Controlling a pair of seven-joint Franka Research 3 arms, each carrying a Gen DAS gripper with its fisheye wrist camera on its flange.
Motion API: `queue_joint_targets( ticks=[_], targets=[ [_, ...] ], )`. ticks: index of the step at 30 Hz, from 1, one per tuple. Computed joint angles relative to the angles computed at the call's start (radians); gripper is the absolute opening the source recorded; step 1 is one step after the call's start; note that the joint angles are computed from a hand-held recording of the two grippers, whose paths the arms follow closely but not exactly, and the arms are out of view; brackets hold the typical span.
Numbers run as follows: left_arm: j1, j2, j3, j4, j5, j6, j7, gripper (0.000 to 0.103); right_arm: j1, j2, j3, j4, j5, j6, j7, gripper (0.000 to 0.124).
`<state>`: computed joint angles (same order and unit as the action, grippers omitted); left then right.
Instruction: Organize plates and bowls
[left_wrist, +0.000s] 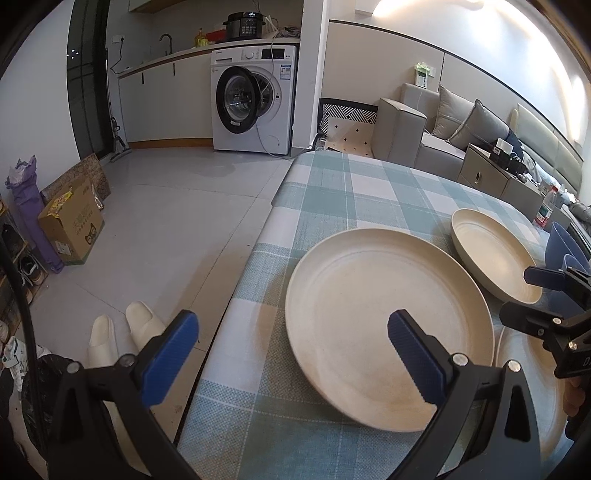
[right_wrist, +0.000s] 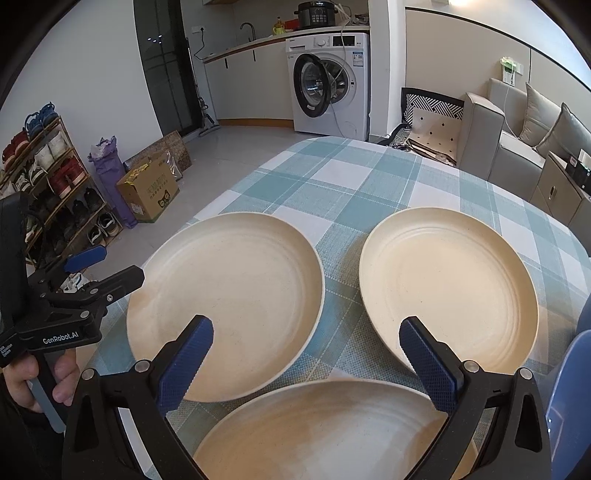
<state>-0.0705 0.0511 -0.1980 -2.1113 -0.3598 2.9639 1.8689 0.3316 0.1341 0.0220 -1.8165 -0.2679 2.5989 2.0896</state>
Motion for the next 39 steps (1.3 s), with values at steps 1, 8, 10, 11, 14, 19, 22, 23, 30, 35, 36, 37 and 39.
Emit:
queue_joint_targets(
  ticks=[1, 8, 10, 11, 14, 19, 22, 23, 30, 35, 36, 37, 39],
  targets=[
    [0.001, 0.004, 0.001, 0.003, 0.000, -0.007, -0.001, 0.103, 0.000, 0.002, 0.000, 0.002, 0.003, -0.004, 0.000, 0.103],
    [0.010, 0.025, 0.000, 0.017, 0.024, -0.041, -0.028, 0.103, 0.001, 0.040, 0.000, 0.047, 0.042, -0.064, -0.040, 0.103],
    [0.014, 0.030, -0.002, 0.021, 0.029, -0.051, -0.034, 0.102, 0.003, 0.046, -0.001, 0.053, 0.050, -0.073, -0.047, 0.103],
    [0.018, 0.033, -0.005, 0.023, 0.022, -0.058, -0.030, 0.102, 0.004, 0.049, -0.001, 0.055, 0.055, -0.075, -0.051, 0.103],
    [0.017, 0.041, -0.006, 0.026, 0.044, -0.068, -0.050, 0.092, 0.005, 0.062, -0.003, 0.067, 0.070, -0.085, -0.063, 0.103],
    [0.021, 0.049, -0.016, 0.030, 0.047, -0.082, -0.041, 0.083, 0.014, 0.078, -0.008, 0.078, 0.070, -0.087, -0.069, 0.101],
    [0.022, 0.052, -0.019, 0.034, 0.046, -0.089, -0.037, 0.078, 0.013, 0.083, -0.007, 0.086, 0.087, -0.088, -0.083, 0.093],
    [0.022, 0.052, -0.019, 0.034, 0.048, -0.091, -0.037, 0.077, 0.009, 0.086, -0.001, 0.090, 0.110, -0.088, -0.101, 0.088],
    [0.027, 0.057, -0.019, 0.041, 0.043, -0.110, -0.038, 0.063, 0.010, 0.095, -0.002, 0.097, 0.148, -0.078, -0.125, 0.079],
    [0.025, 0.061, -0.019, 0.042, 0.055, -0.112, -0.047, 0.058, 0.008, 0.114, -0.002, 0.112, 0.183, -0.087, -0.145, 0.073],
    [0.025, 0.061, -0.018, 0.040, 0.058, -0.109, -0.048, 0.057, 0.006, 0.118, -0.001, 0.115, 0.193, -0.086, -0.151, 0.071],
    [0.026, 0.061, -0.020, 0.039, 0.057, -0.107, -0.044, 0.053, 0.006, 0.121, -0.002, 0.118, 0.197, -0.088, -0.154, 0.066],
    [0.027, 0.061, -0.021, 0.037, 0.058, -0.103, -0.038, 0.049, 0.010, 0.129, -0.006, 0.128, 0.195, -0.100, -0.157, 0.054]
  ],
)
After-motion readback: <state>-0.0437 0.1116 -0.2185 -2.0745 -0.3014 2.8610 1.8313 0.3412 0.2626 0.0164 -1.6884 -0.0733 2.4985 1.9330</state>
